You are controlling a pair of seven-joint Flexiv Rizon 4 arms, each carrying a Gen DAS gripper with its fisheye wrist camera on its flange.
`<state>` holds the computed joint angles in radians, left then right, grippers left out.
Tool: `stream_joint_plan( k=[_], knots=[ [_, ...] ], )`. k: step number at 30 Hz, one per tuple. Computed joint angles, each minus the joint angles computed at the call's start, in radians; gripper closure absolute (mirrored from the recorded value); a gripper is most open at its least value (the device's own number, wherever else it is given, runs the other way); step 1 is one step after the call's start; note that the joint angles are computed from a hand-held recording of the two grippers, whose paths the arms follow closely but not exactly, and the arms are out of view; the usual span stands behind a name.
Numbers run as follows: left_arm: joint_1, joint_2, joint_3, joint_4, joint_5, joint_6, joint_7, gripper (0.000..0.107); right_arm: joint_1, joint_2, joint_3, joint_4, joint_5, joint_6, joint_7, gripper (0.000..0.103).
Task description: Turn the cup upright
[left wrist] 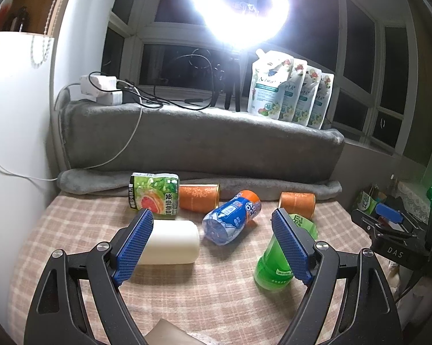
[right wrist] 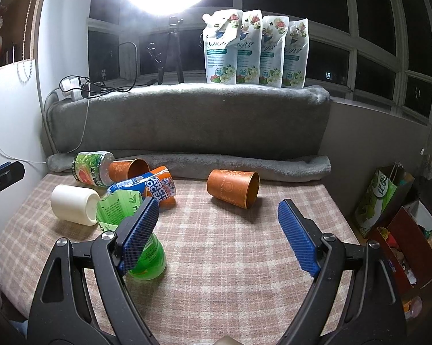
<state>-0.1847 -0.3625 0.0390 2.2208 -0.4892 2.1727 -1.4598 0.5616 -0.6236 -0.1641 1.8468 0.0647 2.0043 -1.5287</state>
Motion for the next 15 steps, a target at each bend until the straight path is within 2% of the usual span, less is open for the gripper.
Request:
stream_joint_plan(
  k=[15],
  knots=[
    [0.010,0.005,-0.001,0.003,0.010,0.004,-0.010,0.022,0.002,0.001,-0.001,0.001,0.000,-0.001,-0.002,0.016]
  ],
)
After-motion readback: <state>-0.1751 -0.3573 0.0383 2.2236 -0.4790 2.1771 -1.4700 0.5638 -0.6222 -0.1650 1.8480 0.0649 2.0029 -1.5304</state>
